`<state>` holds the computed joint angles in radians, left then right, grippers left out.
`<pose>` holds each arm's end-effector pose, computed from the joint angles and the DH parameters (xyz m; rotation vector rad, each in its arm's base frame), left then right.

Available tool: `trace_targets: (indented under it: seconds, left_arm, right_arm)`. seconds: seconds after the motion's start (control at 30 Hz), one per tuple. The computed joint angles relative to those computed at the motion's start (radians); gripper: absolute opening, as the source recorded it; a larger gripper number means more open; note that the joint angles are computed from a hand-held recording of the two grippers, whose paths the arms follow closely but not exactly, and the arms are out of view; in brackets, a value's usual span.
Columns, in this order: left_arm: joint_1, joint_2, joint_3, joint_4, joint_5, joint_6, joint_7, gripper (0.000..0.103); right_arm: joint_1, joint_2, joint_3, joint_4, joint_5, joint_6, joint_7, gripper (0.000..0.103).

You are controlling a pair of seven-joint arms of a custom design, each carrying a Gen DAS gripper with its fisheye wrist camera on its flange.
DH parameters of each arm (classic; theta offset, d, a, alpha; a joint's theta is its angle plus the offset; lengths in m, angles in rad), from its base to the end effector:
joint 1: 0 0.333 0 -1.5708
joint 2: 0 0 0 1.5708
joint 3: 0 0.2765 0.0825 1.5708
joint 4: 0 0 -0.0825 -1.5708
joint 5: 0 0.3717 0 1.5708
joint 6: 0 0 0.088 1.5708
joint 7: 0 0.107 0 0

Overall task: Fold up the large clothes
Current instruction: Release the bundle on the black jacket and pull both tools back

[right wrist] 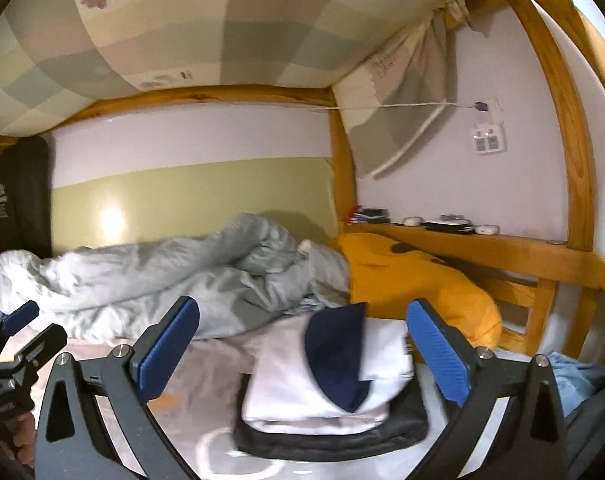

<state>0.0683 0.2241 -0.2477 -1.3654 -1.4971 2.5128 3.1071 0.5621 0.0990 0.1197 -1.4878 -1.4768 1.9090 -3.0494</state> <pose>0.6459 -0.0866 0.6612 -0.7507 1.7908 -1.7721 0.5140 0.3196 0.6675 -0.8397 1.7231 -1.4561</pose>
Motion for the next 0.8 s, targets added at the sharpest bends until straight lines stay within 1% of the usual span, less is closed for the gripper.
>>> trace_targets:
  seconds: [0.03,0.07,0.13,0.2,0.27,0.37,0.4,0.47,0.5,0.53,0.57,0.6,0.63,0.67,0.7,0.73,0.8]
  left_arm:
    - [0.004,0.008,0.005,0.005,0.003,0.003,-0.010,0.103]
    - [0.012,0.022,0.013,0.013,0.025,-0.007,-0.041,0.103]
    - [0.029,0.056,0.019,0.030,0.070,-0.041,-0.087,0.103]
    - [0.044,0.071,0.006,0.016,0.065,-0.027,-0.061,0.103]
    - [0.050,0.088,-0.006,0.002,0.064,-0.006,-0.022,0.103]
    - [0.042,0.124,-0.027,-0.009,0.068,0.043,0.044,0.103]
    - [0.039,0.139,-0.035,-0.009,0.070,0.063,0.065,0.103]
    - [0.039,0.165,-0.061,-0.012,0.018,0.130,0.159,0.103]
    - [0.037,0.192,-0.079,-0.003,-0.043,0.187,0.233,0.103]
    - [0.031,0.219,-0.082,0.011,-0.050,0.207,0.246,0.103]
    - [0.023,0.250,-0.078,0.028,-0.001,0.210,0.198,0.103]
    - [-0.012,0.289,-0.039,0.060,0.108,0.199,0.080,0.103]
    - [-0.036,0.327,-0.013,0.108,0.224,0.178,-0.043,0.103]
    - [-0.027,0.342,-0.023,0.129,0.270,0.158,-0.096,0.103]
    - [-0.012,0.353,-0.038,0.139,0.272,0.139,-0.102,0.103]
    - [-0.009,0.360,-0.042,0.145,0.295,0.138,-0.124,0.103]
    - [0.008,0.369,-0.062,0.153,0.318,0.130,-0.144,0.103]
  right_arm:
    - [0.004,0.004,0.002,-0.004,-0.009,0.002,0.055,0.103]
    - [0.004,-0.011,0.001,-0.039,-0.019,0.010,0.110,0.103]
    - [0.012,0.009,0.010,-0.049,-0.028,-0.024,0.175,0.103]
    - [0.034,0.043,0.012,-0.058,-0.059,-0.089,0.207,0.103]
    - [0.050,0.090,0.002,-0.040,-0.063,-0.112,0.196,0.103]
    - [0.056,0.170,-0.034,0.009,-0.022,-0.062,0.151,0.103]
    - [0.058,0.192,-0.049,0.018,-0.016,-0.040,0.156,0.103]
    - [0.057,0.217,-0.078,0.010,-0.017,0.038,0.183,0.103]
    - [0.056,0.237,-0.090,0.015,-0.009,0.058,0.178,0.103]
    - [0.061,0.265,-0.102,0.031,0.007,0.046,0.166,0.103]
    - [0.067,0.297,-0.114,0.043,0.028,0.028,0.161,0.103]
    - [0.064,0.310,-0.122,0.044,0.066,0.040,0.160,0.103]
    - [0.045,0.308,-0.126,0.046,0.129,0.078,0.144,0.103]
    - [0.047,0.297,-0.137,0.036,0.147,0.086,0.157,0.103]
    - [0.060,0.284,-0.148,0.018,0.140,0.069,0.188,0.103]
    - [0.067,0.275,-0.153,0.004,0.138,0.058,0.207,0.103]
    - [0.062,0.262,-0.152,-0.011,0.149,0.068,0.212,0.103]
